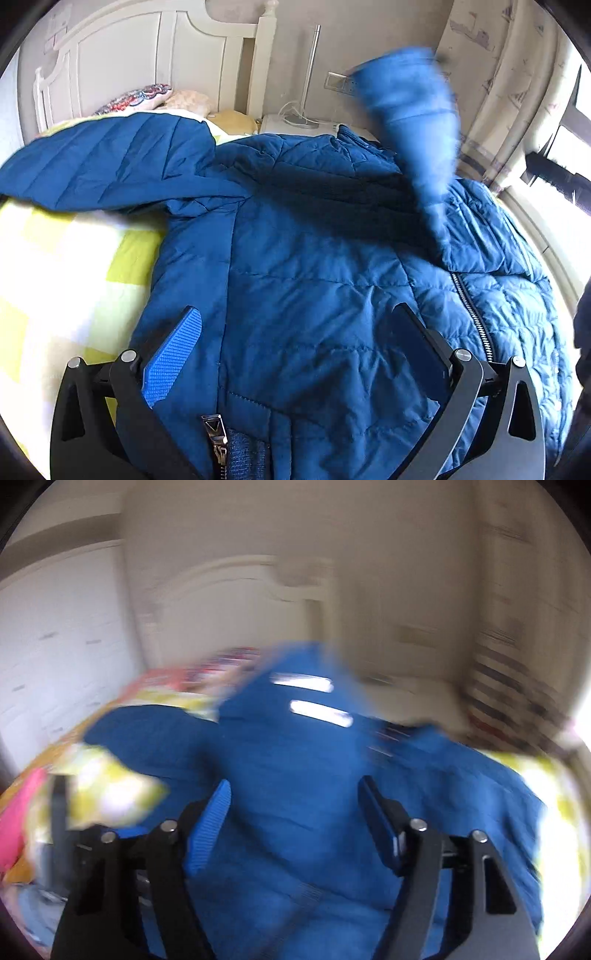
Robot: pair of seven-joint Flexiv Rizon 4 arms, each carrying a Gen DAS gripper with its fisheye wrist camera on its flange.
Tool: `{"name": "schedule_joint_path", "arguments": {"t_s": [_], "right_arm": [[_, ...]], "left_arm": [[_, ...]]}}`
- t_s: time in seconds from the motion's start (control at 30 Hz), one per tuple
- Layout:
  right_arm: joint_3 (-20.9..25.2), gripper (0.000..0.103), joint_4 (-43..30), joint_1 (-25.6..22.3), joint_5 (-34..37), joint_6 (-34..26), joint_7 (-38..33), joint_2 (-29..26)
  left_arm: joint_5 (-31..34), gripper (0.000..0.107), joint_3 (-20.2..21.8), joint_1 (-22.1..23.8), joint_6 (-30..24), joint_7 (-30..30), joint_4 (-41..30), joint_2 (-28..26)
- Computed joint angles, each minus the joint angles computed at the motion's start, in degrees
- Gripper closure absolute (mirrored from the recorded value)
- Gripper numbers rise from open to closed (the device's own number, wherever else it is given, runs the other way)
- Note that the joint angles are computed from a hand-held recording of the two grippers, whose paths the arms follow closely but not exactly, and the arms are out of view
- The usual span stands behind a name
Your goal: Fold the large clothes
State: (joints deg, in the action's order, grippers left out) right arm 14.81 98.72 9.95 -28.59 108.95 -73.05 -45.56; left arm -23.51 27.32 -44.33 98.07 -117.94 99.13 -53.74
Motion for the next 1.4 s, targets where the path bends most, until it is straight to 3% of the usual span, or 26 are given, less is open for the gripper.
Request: {"name": "schedule_joint_path", "arguments": {"t_s": [0.1,0.17,0.23,0.27,0.33,0.43,0.53,0.6,0.67,0.7,0.73,0.8,0.9,1.0,1.07,1.17,1.2,1.27,1.3,1.4], "right_arm": [[-14.00,0.035,2.89,9.83,23.55,-4.24,-11.18,3.38],[-23.08,0.034,5.74,14.37,24.89,-6.58,-9.66,3.59],[-29.98,0.034,8.42,17.31,22.78,-7.06,-6.43,2.65],[-30.63,0.034,8.61,16.41,21.28,-7.29,-5.04,1.86],[-27.09,0.032,7.80,11.48,18.53,-7.29,-2.97,0.55],[-27.76,0.031,5.70,11.62,18.92,-6.56,-2.76,-1.97],[-30.39,0.031,8.23,15.33,20.96,-5.56,-2.72,-0.70],[-29.20,0.031,7.85,14.49,20.95,-6.05,-2.80,-0.45],[-30.80,0.031,7.34,17.40,20.78,-7.32,-0.35,-0.23],[-31.55,0.031,8.96,19.21,22.49,-7.06,-0.99,0.81],[-31.76,0.030,8.85,19.42,22.57,-7.15,-0.86,0.73],[-31.06,0.030,7.47,19.04,22.22,-7.94,-0.04,0.06],[-28.67,0.028,6.76,16.81,21.51,-8.29,0.70,0.16],[-27.18,0.027,6.32,15.18,20.68,-8.48,1.23,0.20],[-28.53,0.027,6.67,16.42,20.70,-8.27,1.68,0.15],[-30.62,0.027,6.76,18.17,20.82,-8.42,2.30,-0.14],[-31.22,0.027,6.83,18.68,20.94,-8.31,2.52,-0.24],[-35.20,0.027,7.53,22.12,22.41,-7.63,3.65,-0.79],[-37.22,0.027,7.76,23.89,23.33,-7.40,4.32,-1.25],[-43.93,0.027,8.49,29.58,26.52,-7.36,6.61,-2.88]], "left_arm": [[0.46,0.008,-3.52,2.62,2.71,0.75,0.94,0.95],[1.58,0.008,-9.07,6.95,5.08,2.33,1.84,2.47],[4.26,0.008,-18.40,14.95,8.09,3.85,2.56,4.01],[5.30,0.008,-22.83,18.95,9.00,3.22,2.49,4.40],[5.02,0.008,-30.71,25.93,9.57,3.06,2.27,4.55],[2.61,0.010,-31.92,27.85,5.54,2.35,-1.77,3.43],[1.69,0.026,-34.36,30.58,3.26,1.68,-7.72,-0.19],[-0.43,0.027,-32.04,29.33,1.08,-0.03,-11.83,-2.57],[-0.69,0.040,-28.36,27.16,0.00,-4.12,-15.41,-4.91],[-3.61,0.064,-24.30,24.04,-0.70,-3.66,-16.61,-5.69],[-4.39,0.073,-22.11,22.53,-2.29,-2.89,-17.62,-6.21],[-1.35,0.089,-21.19,22.02,-0.60,-4.54,-17.83,-6.39],[0.10,0.092,-18.99,19.30,4.97,-4.27,-13.36,-3.74],[0.16,0.092,-20.73,18.35,10.94,-3.12,-6.48,0.30],[-0.81,0.092,-21.21,17.74,10.97,-1.53,-3.69,1.88],[-4.21,0.089,-20.91,17.55,5.97,-0.59,-2.90,1.54],[-3.34,0.087,-23.27,19.73,6.84,-1.13,-2.83,1.17],[-1.54,0.085,-23.66,19.99,14.27,-5.04,-1.30,0.01],[-6.24,0.085,-22.50,17.72,17.04,-2.21,-0.71,-0.36],[-18.90,0.083,-12.13,6.48,22.10,2.14,-0.42,-2.41]]}}
